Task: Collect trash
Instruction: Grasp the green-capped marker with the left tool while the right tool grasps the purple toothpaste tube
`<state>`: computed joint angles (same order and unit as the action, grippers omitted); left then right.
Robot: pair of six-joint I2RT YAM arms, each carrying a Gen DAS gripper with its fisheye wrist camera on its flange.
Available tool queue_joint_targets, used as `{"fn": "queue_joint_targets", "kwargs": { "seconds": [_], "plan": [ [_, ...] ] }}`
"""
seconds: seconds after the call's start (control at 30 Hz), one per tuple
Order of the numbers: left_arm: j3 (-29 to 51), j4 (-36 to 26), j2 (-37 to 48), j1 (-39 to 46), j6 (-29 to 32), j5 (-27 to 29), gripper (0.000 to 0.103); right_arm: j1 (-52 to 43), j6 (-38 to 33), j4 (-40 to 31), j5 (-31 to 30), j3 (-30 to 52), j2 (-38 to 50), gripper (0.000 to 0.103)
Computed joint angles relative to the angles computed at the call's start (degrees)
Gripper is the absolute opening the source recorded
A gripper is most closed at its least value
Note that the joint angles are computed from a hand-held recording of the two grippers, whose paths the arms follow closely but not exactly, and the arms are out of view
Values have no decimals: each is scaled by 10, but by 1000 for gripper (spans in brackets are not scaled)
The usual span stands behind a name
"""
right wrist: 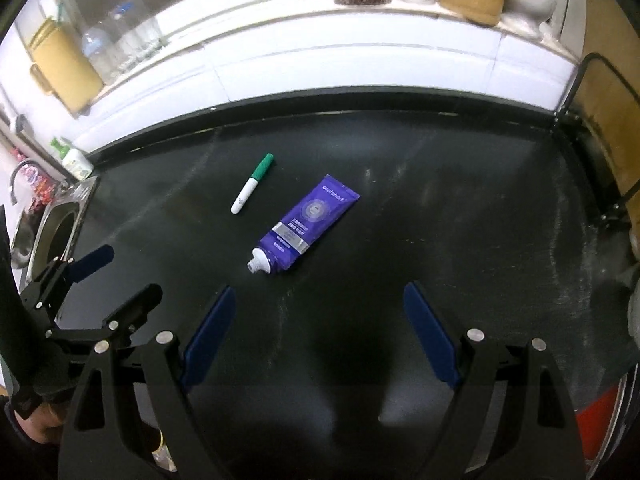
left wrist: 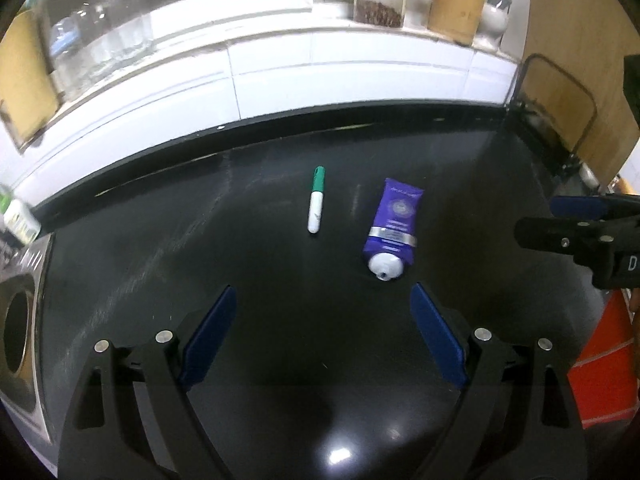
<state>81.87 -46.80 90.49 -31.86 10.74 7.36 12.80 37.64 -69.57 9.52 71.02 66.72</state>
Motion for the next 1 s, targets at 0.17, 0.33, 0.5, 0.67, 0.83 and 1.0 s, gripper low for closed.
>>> {"fn": "queue_joint_targets", "kwargs": {
  "seconds": [0.17,0.33,0.5,0.67,0.83,1.0],
  "plan": [
    [45,7,77,34,28,22,86,-30,-1,79,0,-14,109,83],
    [103,9,151,64,56,52,86,-34,7,132,-2,9,230,83],
    [183,-3,234,78,71,83,86,-43,-1,156,1,28,302,83],
    [289,-39,326,67,78,98,86,-53,-28,167,2,8,292,91],
    [388,-77,407,40,78,101,86,-96,-69,148,-22,-49,230,91],
    [408,-63,439,8,77,80,86,-122,-98,137,-28,-64,195,62]
  ]
}}
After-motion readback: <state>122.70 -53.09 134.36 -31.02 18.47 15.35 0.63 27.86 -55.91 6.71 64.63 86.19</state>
